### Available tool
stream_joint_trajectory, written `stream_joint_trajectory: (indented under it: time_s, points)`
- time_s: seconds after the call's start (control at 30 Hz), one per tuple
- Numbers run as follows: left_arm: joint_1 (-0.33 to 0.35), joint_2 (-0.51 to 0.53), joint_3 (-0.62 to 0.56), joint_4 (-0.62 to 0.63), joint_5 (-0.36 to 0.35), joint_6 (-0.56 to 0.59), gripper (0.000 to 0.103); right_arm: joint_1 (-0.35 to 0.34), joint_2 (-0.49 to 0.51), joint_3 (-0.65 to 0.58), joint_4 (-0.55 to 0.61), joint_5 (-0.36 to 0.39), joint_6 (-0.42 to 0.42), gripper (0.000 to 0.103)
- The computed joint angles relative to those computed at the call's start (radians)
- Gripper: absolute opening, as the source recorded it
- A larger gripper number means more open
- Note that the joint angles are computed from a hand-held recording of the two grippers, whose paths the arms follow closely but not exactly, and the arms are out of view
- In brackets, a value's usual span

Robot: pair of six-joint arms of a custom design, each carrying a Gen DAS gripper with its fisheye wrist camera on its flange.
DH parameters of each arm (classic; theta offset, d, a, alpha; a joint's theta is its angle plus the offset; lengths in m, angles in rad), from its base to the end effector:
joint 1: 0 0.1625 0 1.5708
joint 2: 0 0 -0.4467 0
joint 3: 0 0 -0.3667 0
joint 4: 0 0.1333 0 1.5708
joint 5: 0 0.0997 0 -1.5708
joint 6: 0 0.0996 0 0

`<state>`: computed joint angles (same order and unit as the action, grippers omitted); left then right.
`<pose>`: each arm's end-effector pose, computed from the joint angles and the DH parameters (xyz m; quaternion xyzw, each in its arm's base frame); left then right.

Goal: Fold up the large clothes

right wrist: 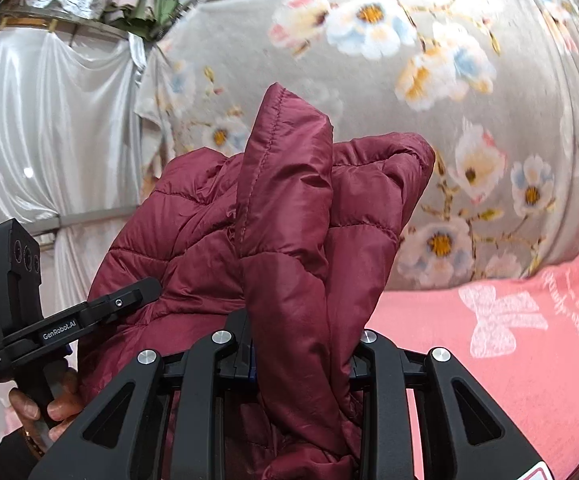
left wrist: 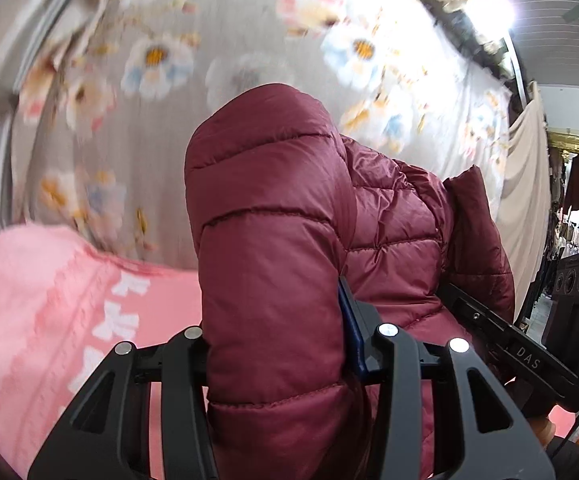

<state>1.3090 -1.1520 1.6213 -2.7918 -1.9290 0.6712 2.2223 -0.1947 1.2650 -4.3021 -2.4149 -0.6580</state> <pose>-0.0720 -0.6487 0.4047 -0.4701 -0.7881 0.3873 0.0888 0.4538 -0.4980 0.0325 0.1348 -0.6722 0.6726 0.2785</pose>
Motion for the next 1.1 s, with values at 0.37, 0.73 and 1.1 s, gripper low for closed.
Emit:
stream_joint_trajectory:
  time_s: [0.37,0.73,1.1]
  points:
    - [0.045,0.232,-0.136,0.055,0.154,-0.011,0.041,-0.18,0.04,0.009,0.145,0.012,0.195,0.026]
    - [0.064,0.357,-0.198,0.026,0.346,-0.004,0.044,-0.281,0.088,-0.049,0.339,0.013,0.306,0.025]
    - [0.051,0.401,-0.231,-0.006,0.509,-0.078,0.079,-0.311,0.047,-0.028,0.588,-0.07,0.568,0.072]
